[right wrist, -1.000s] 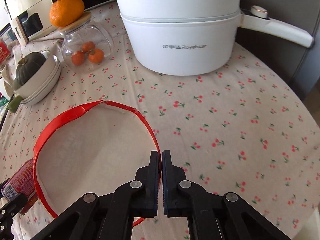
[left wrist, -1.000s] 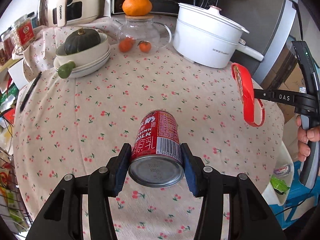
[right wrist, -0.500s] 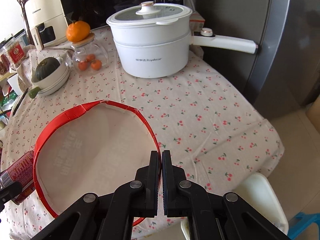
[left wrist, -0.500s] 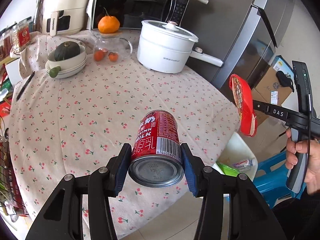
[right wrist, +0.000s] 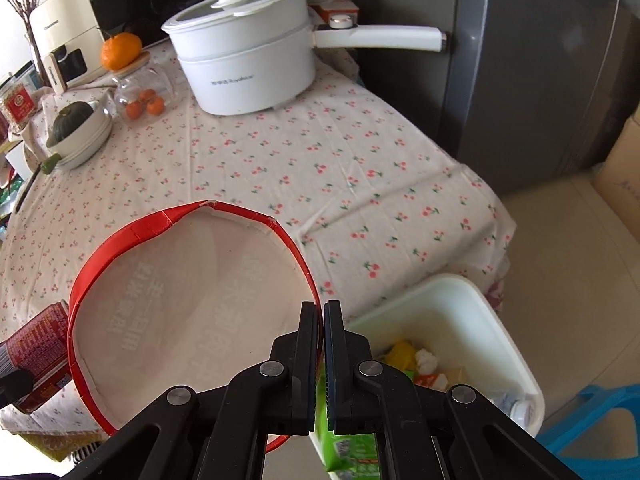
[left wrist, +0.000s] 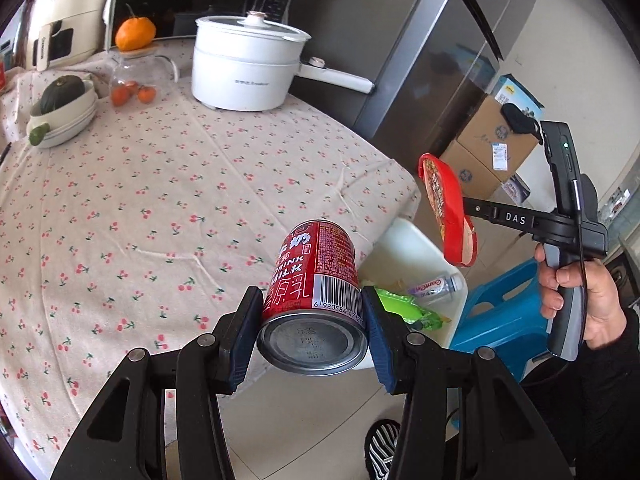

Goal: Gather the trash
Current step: 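Carry the milk can and red-rimmed lid over the white bin and open both tools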

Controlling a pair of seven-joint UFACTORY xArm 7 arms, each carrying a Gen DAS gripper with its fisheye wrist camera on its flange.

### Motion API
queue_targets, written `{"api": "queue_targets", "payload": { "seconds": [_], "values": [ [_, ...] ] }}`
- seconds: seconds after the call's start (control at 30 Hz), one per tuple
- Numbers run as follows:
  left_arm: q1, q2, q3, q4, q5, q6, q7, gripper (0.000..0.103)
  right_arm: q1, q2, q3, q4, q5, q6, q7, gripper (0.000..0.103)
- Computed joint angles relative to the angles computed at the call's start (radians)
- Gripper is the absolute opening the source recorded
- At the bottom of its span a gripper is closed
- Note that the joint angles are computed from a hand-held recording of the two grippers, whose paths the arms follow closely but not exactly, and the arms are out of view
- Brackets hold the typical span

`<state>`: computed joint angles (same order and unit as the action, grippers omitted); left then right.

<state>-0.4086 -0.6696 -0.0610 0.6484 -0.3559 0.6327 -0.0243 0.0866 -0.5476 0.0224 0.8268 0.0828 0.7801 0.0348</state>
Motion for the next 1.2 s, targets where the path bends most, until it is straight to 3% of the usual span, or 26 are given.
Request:
{"api": "queue_targets", "payload": {
  "seconds": [0.2, 0.37, 0.53, 0.8, 1.0, 1.13, 1.2],
  "values": [
    [-0.102, 0.138, -0.029, 0.070, -0.067, -0.025, 0.054, 0.052, -0.088, -0.039, -0.057, -0.049, -0.051, 0.033, -0.024, 0.001],
    [-0.144, 0.280, -0.080, 0.144, -0.088, -0.066, 0.088, 0.052, -0.160, -0.043, -0.088, -0.076, -0.091, 0.060, -0.044, 0.002],
    [-0.159, 0.447, -0.128, 0.229, -0.086, -0.102, 0.115, 0.052, -0.218, -0.034, -0.110, -0.090, -0.118, 0.071, -0.064, 0.002],
    [-0.142, 0.679, -0.198, 0.350, 0.024, -0.127, 0.068, 0.052, -0.267, -0.018, -0.125, -0.096, -0.128, 0.088, -0.082, 0.002],
    [-0.121, 0.724, -0.210, 0.388, -0.022, -0.126, 0.108, 0.054, -0.274, 0.018, -0.108, -0.089, -0.143, 0.078, -0.070, 0.004],
    [-0.110, 0.661, -0.202, 0.354, -0.017, -0.121, 0.092, 0.070, -0.277, 0.029, -0.105, -0.084, -0.153, 0.081, -0.063, 0.004],
    [-0.104, 0.622, -0.192, 0.332, -0.031, -0.109, 0.092, 0.072, -0.276, 0.037, -0.098, -0.082, -0.159, 0.080, -0.056, 0.004]
  ]
}}
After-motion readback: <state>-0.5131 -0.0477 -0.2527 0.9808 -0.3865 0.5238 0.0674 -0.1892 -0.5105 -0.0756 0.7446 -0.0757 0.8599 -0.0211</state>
